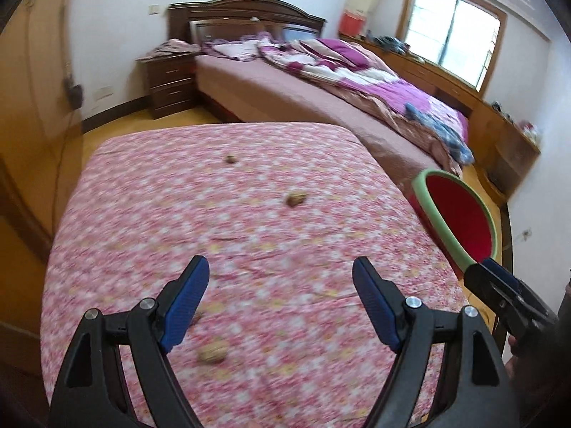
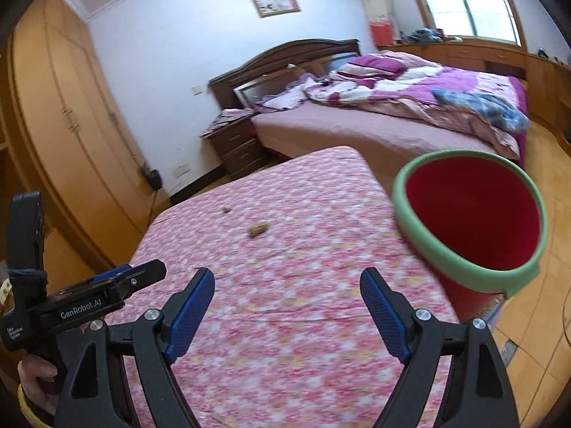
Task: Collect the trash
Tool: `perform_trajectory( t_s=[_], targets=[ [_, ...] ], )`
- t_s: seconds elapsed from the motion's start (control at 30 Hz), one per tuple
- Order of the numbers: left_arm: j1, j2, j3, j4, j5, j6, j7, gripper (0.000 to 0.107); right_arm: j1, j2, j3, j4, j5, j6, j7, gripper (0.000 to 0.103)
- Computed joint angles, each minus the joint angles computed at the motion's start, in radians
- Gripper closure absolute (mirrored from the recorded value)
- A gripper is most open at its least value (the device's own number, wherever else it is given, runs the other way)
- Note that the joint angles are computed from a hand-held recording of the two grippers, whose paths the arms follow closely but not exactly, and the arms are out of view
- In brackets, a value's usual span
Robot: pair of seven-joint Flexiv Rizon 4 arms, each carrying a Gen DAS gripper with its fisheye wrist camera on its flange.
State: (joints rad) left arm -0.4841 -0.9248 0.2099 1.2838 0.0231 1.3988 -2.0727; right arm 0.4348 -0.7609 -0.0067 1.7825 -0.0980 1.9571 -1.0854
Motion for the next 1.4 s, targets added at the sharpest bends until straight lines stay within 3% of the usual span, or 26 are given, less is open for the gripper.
perform_trajectory(
  t_s=[0.03,0.2,0.3,0.37,0.43,0.57,0.77,1.17,1.4],
  targets=[
    [-0.003,0.013,0.011,0.027,0.003,0.019,-0.015,0.025,0.015,-0.001,-0.009,-0.001,0.004,0.003,-0.005,0.009],
    [-0.063,0.060,0.117,0.126,0.017,0.068,-0.115,0.025,0.069,0.006,-0.031,0.014,0.029,0.022,-0.026,0.009],
    [-0.112,0.072,0.195,0.167,0.026,0.103,-0.178,0.025,0.142,0.008,-0.089,0.030,0.086,0.050,-0.053,0.008],
    [-0.179,0.060,0.296,0.178,0.029,0.113,-0.247,0.025,0.200,0.006,-0.136,0.039,0.137,0.067,-0.081,0.008],
    [-0.203,0.062,0.330,0.193,0.035,0.117,-0.274,0.025,0.237,0.009,-0.166,0.046,0.175,0.065,-0.106,0.008],
    [-0.232,0.069,0.365,0.223,0.042,0.132,-0.302,0.025,0.238,0.016,-0.159,0.050,0.204,0.068,-0.127,0.008],
    [-0.321,0.042,0.478,0.212,0.064,0.096,-0.356,0.025,0.268,0.031,-0.177,0.064,0.252,0.085,-0.168,0.008],
    [-0.356,0.027,0.530,0.173,0.169,0.050,-0.481,0.025,0.305,0.051,-0.198,0.077,0.308,0.083,-0.238,0.008],
    [-0.322,0.041,0.484,0.153,0.240,0.043,-0.518,0.025,0.304,0.056,-0.192,0.082,0.314,0.081,-0.245,0.009]
  ],
)
